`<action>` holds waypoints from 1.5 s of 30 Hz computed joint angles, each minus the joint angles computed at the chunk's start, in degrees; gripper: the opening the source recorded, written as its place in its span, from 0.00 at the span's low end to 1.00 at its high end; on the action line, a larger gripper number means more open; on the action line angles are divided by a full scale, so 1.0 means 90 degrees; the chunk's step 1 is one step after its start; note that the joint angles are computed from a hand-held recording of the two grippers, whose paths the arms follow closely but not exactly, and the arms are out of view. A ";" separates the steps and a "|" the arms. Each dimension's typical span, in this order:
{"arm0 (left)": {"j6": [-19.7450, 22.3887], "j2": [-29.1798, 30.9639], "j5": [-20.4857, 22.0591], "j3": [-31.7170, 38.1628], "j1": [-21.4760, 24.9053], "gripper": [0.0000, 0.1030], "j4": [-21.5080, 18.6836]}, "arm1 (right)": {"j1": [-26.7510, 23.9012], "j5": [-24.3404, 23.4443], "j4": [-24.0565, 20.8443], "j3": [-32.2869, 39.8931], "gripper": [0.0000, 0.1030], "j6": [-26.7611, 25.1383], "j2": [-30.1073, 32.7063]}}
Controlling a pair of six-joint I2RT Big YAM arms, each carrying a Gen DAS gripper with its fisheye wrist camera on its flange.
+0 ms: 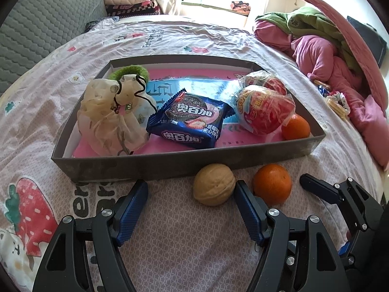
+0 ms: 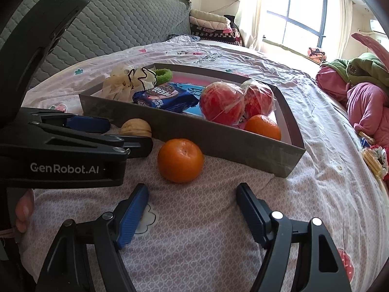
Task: Organize objects
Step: 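Move the left tool toward the walnut while the right tool approaches the loose orange, then close the left tool on the walnut while the right tool grasps the orange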
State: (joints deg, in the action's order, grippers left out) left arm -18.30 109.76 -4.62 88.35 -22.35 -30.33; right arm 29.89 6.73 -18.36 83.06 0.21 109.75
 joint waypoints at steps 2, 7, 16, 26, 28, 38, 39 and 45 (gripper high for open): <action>-0.0034 0.0030 0.0015 0.0054 0.0013 0.72 -0.0040 | -0.0013 -0.0014 -0.0026 0.0046 0.67 -0.0043 0.0015; 0.0005 0.0063 -0.0165 0.0083 -0.0016 0.73 -0.0060 | -0.0042 -0.0064 -0.0110 0.0190 0.61 -0.0123 0.0073; 0.0007 0.0059 -0.0171 0.0043 0.0039 0.72 -0.0067 | -0.0052 -0.0125 -0.0259 0.0462 0.55 -0.0198 0.0204; -0.0010 -0.0012 -0.0085 -0.0081 0.0096 0.66 0.0038 | -0.0044 -0.0251 -0.0415 0.0713 0.48 -0.0243 0.0334; -0.0022 -0.0017 -0.0119 -0.0094 0.0092 0.63 0.0057 | -0.0047 -0.0270 -0.0465 0.0772 0.47 -0.0241 0.0368; 0.0004 -0.0055 -0.0264 -0.0161 0.0104 0.52 0.0080 | -0.0072 -0.0406 -0.0573 0.0852 0.42 -0.0163 0.0410; 0.0005 -0.0054 -0.0274 -0.0158 0.0102 0.51 0.0075 | -0.0075 -0.0419 -0.0572 0.0852 0.41 -0.0163 0.0411; 0.0064 -0.0066 -0.0397 -0.0182 0.0073 0.46 0.0090 | -0.0085 -0.0517 -0.0504 0.0795 0.37 -0.0178 0.0381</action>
